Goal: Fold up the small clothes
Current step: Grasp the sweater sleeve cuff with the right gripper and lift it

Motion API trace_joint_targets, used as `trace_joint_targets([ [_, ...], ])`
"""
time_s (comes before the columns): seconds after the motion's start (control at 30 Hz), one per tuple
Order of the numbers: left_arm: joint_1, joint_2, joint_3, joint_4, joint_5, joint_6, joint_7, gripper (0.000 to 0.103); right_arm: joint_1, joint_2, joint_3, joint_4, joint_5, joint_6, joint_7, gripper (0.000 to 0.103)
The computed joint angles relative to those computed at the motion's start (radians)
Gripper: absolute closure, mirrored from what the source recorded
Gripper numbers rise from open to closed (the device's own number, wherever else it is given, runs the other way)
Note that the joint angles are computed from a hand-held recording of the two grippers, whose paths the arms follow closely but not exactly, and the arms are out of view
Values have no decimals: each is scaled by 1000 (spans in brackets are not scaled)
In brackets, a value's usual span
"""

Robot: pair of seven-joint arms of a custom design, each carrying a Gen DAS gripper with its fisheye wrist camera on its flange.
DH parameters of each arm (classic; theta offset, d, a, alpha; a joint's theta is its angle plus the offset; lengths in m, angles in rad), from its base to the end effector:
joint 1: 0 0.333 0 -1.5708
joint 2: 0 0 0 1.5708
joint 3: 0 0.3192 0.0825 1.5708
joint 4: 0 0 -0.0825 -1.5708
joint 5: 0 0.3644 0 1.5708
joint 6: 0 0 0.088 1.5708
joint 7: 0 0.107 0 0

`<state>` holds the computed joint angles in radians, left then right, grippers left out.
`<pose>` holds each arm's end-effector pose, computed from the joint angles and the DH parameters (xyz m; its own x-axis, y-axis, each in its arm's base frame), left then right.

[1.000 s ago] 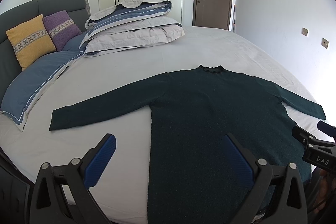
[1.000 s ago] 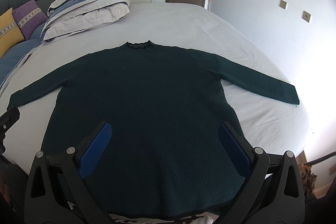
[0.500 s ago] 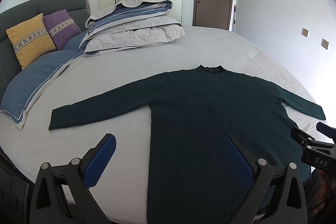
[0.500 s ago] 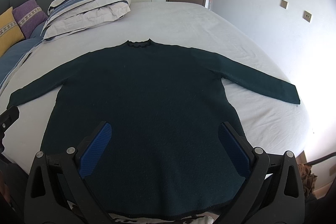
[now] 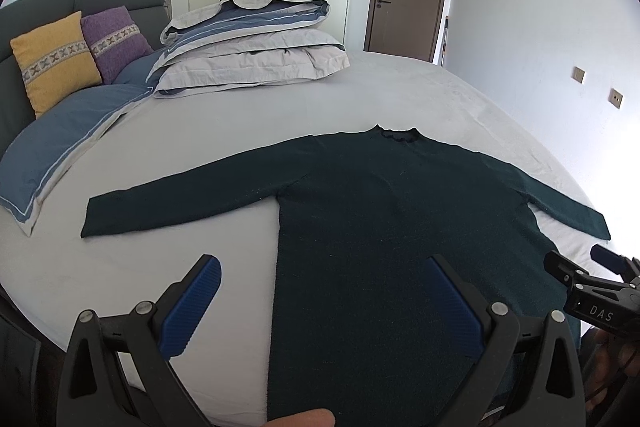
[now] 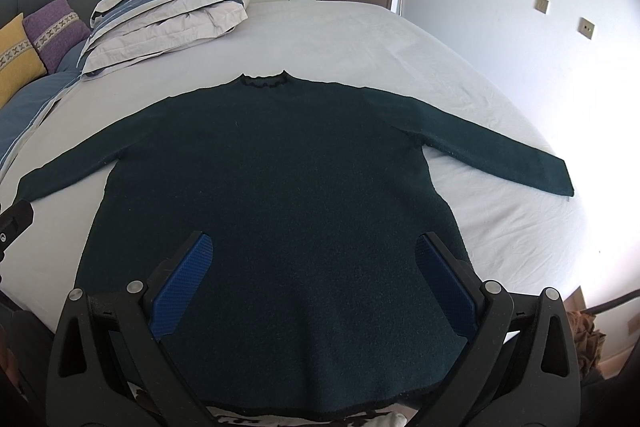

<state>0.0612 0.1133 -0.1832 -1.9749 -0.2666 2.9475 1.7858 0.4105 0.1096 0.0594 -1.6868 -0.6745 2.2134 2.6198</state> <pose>0.6107 -0.0527 0.5278 -0.1285 -0.9877 0.0890 -0.6504 0.0161 -0.7595 0.5593 0.2589 0.5850 -0.2989 -0.9525 0.0584 -0.7252 0.1870 -0.6627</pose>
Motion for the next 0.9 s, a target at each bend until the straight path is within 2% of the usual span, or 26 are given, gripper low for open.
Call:
trace_joint_targets([
  [0.1, 9, 11, -13, 12, -51, -14, 17, 0, -33, -30, -17, -60, 36, 78, -1, 0],
  [0.2, -6, 25, 0, 22, -11, -24, -35, 0, -90, -80, -41, -149, 58, 182, 19, 0],
  [0.3, -28, 47, 21, 35, 93, -29, -108, 0, -194, -151, -84, -285, 82, 354, 80, 0],
  [0.37, -7, 71, -7, 63, 69, -68, -77, 0, -274, -189, -119, -365, 110, 437, 139, 3],
  [0.43, 5, 97, -26, 95, 39, -101, -65, 0, -353, -211, -162, -435, 168, 525, 177, 11],
  [0.53, 16, 140, -48, 138, 6, -125, -69, 0, -434, -205, -223, -498, 340, 625, 132, 21],
  [0.6, 16, 170, -57, 169, -4, -136, -75, 0, -481, -182, -252, -513, 447, 649, 103, 23],
  [0.67, -7, 188, -39, 173, 36, -93, -130, 0, -525, -159, -259, -523, 507, 685, 101, 23],
  [0.73, -17, 207, -38, 183, 66, -70, -171, 0, -554, -126, -260, -527, 621, 754, 26, 27],
  [0.8, -42, 236, -13, 235, 141, -139, -226, 0, -577, -91, -249, -509, 700, 802, -38, 30],
  [0.83, -55, 267, 1, 296, 183, -218, -251, 0, -585, -69, -244, -490, 743, 819, -79, 32],
  [0.87, -48, 286, -9, 328, 184, -255, -257, 0, -594, -45, -234, -470, 810, 831, -139, 36],
  [0.9, -35, 301, -24, 347, 167, -271, -256, 0, -603, -24, -223, -451, 875, 839, -193, 45],
])
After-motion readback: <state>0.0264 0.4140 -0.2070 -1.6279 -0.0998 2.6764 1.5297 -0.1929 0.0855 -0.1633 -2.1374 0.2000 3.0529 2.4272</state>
